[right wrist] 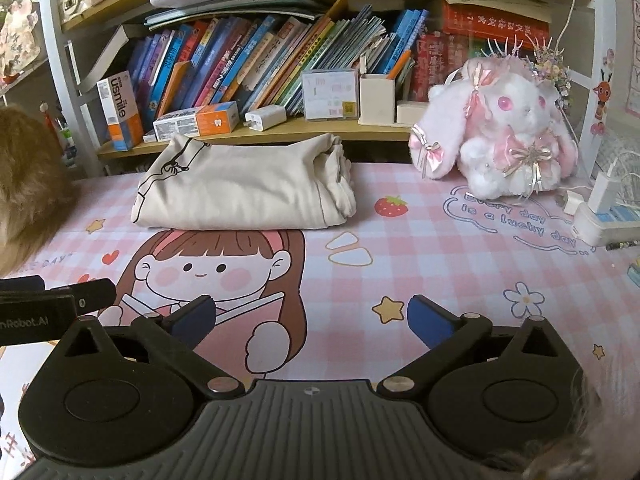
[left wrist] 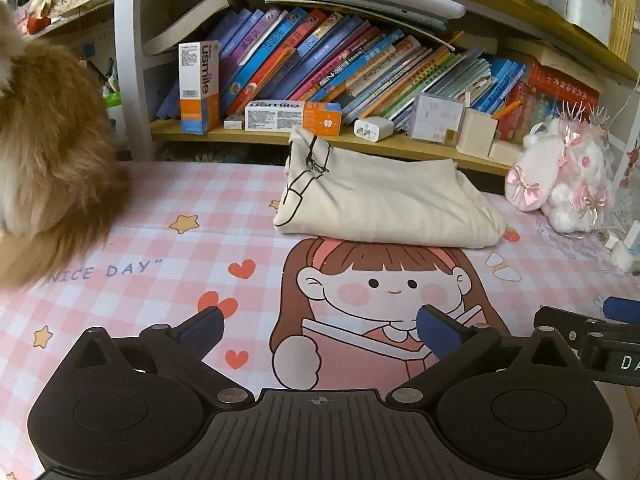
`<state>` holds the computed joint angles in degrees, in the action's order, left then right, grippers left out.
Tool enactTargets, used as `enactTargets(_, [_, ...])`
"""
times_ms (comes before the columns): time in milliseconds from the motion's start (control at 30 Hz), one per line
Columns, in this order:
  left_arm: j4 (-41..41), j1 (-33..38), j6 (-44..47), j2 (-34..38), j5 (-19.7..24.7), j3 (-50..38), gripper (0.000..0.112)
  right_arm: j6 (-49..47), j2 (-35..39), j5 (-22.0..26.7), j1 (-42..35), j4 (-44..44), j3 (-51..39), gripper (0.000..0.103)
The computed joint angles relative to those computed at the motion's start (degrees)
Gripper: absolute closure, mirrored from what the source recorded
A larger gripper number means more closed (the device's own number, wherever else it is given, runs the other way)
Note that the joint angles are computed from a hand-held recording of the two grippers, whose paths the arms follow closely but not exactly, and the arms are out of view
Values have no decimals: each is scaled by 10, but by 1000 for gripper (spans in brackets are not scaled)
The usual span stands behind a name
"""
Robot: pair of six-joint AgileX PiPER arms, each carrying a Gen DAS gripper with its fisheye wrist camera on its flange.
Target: Fold clothes
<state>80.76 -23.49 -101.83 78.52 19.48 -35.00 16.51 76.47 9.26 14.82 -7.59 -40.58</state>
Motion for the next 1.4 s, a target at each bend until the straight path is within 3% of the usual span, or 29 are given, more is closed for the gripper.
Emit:
enactTargets(367, [-9,-19,0,-13,14,9,9,-19,-23,1,5,15,6,0])
enactTargets(1400, [-40,-19,33,-20,6,15,9,148,-34,25,33,-136,5,0])
